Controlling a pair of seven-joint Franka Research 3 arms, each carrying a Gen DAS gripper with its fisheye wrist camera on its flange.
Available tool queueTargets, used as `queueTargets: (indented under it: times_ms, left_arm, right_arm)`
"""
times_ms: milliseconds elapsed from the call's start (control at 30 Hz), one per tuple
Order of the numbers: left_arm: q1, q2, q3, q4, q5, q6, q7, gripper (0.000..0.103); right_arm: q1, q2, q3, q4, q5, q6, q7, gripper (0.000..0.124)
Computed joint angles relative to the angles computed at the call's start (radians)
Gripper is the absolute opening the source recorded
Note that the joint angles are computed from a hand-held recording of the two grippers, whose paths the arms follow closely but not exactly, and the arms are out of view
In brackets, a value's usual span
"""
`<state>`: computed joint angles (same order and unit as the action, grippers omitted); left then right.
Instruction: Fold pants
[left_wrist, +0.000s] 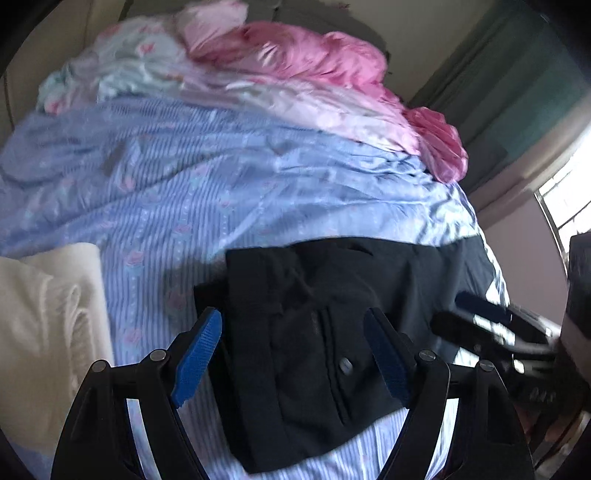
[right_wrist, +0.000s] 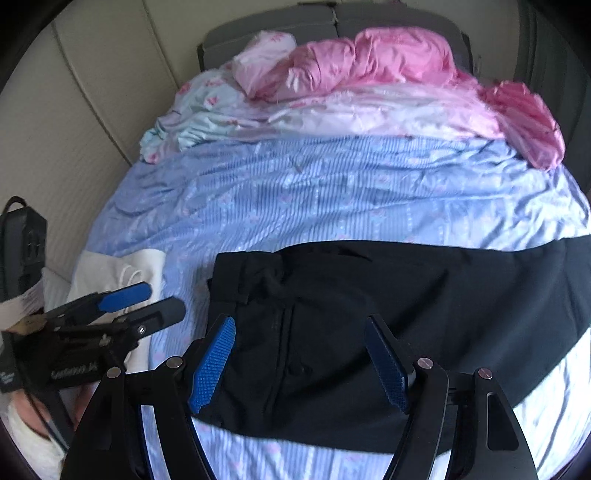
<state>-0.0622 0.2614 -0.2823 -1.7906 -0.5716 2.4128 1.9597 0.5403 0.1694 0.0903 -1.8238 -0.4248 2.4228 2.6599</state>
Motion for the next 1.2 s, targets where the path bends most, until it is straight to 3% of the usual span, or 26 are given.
queueTargets:
  times_ms: [200, 500, 533, 633, 833, 867, 1000, 1100, 1200]
  left_arm:
    - [-0.011, 0.216, -0.001, 0.209, 0.099, -0.054, -0.102, 0.078]
    - [-0.006, 0.392, -0.045, 0.370, 0.191, -0.113, -0.186, 0.073]
    - [-0.006, 0.395, -0.048, 0.366, 0.193, -0.099, -0.194, 0.071]
    - [0.001, 0.373, -0.061, 0.328, 0.196, -0.055, -0.203, 0.045]
    - [0.045, 0.231, -0.095, 0.161, 0.124, 0.023, -0.162, 0.032]
    - [0.053, 0.194, -0.099, 0.122, 0.104, 0.040, -0.145, 0.025]
    - [0.073, 0.079, -0.090, 0.011, 0.008, 0.070, -0.074, 0.024]
    - [0.032, 0.091, -0.032, 0.023, 0.086, 0.052, -0.116, 0.024]
    - [0.028, 0.141, -0.015, 0.059, 0.119, 0.017, -0.142, 0.024]
  right_arm:
    - [-0.006, 0.133, -0.032, 0.092, 0.079, 0.010, -0.020, 0.073]
    - [0.008, 0.218, -0.083, 0.147, 0.126, 0.012, -0.033, 0.073]
    - [0.009, 0.218, -0.086, 0.145, 0.127, 0.015, -0.033, 0.073]
    - [0.013, 0.209, -0.094, 0.126, 0.123, 0.018, -0.029, 0.073]
    - [0.014, 0.172, -0.097, 0.075, 0.112, 0.051, 0.011, 0.073]
    - [0.014, 0.167, -0.096, 0.070, 0.110, 0.057, 0.019, 0.073]
    - [0.021, 0.144, -0.094, 0.051, 0.083, 0.097, 0.063, 0.073]
    - [0.020, 0.164, -0.080, 0.079, 0.091, 0.103, 0.043, 0.073]
    - [0.029, 0.202, -0.072, 0.125, 0.104, 0.080, 0.000, 0.073]
